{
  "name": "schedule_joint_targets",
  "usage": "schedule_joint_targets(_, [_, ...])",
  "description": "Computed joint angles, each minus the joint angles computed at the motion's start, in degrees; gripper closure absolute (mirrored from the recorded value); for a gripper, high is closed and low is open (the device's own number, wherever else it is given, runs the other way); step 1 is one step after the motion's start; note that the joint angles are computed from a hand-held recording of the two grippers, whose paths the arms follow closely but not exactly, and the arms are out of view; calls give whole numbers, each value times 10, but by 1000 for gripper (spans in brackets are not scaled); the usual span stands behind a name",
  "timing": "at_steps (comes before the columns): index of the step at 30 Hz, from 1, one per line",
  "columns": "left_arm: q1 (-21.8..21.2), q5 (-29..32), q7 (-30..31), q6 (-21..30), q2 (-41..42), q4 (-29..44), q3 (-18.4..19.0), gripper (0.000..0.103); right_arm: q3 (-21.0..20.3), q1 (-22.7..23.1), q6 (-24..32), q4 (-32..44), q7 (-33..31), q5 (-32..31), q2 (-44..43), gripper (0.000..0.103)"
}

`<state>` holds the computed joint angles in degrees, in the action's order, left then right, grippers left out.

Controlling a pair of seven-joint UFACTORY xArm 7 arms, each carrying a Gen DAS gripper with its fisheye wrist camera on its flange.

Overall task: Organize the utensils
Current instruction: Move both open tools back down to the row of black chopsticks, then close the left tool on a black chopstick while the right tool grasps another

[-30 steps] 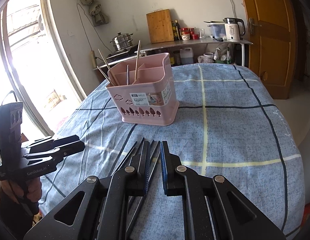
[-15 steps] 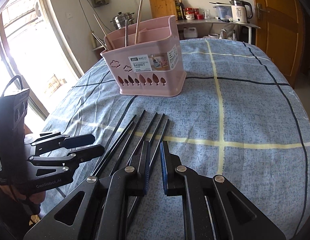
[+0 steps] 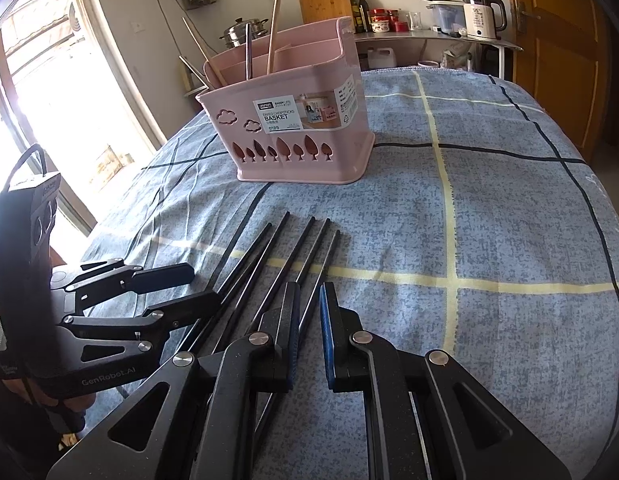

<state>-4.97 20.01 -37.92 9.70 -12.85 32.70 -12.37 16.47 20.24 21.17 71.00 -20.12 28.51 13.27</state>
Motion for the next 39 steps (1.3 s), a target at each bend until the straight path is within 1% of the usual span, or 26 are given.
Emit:
schedule_joint_targets(1, [6,9,-7,6,1,2,-4,60,1,0,0,0,-1,1,0,93])
schedule_joint_targets(2, [28,42,-36,10,0,4,-24,60,0,0,1,1,-1,0,1,93])
schedule_joint_targets(3, [40,68,-57,19,-1,6,-37,60,0,1,1,2,1,-2,2,93])
schedule_joint_targets(5, [43,95,-79,25,-1,9,-41,60,-1,2,3,4,5,-7,4,93])
schedule_joint_targets(7, [33,96,-84,27,-3,7,-31,61,-4,5,5,8,14,-16,8,93])
schedule_joint_targets(9, [28,97,-87,29,-4,7,-23,67,-5,7,6,13,21,-26,13,93])
schedule_joint_targets(10, [24,92,-81,30,-3,8,-16,67,-6,9,8,17,26,-32,16,93])
schedule_joint_targets(16, [14,61,-58,38,-3,10,8,67,-26,29,24,54,85,-106,49,93])
schedule_joint_targets(22, [-7,-7,-5,44,14,27,36,67,-36,38,50,91,131,-161,75,93])
schedule_joint_targets(24, [-6,-14,1,42,23,35,37,68,-42,45,56,96,149,-184,77,93])
schedule_joint_targets(26, [-2,-9,-5,42,31,43,34,67,-47,52,59,101,164,-208,79,93])
schedule_joint_targets(30, [9,41,-48,52,44,59,21,68,-53,60,77,114,190,-239,84,93])
schedule_joint_targets(32, [12,73,-73,52,42,57,16,68,-50,58,75,107,192,-243,79,93])
schedule_joint_targets(35, [11,95,-93,50,37,51,16,70,-46,54,73,93,192,-243,69,93])
schedule_joint_targets(38, [9,105,-104,55,36,51,17,76,-50,60,72,91,202,-257,68,93])
schedule_joint_targets(39, [6,103,-100,54,36,51,19,82,-49,59,72,92,202,-257,68,93])
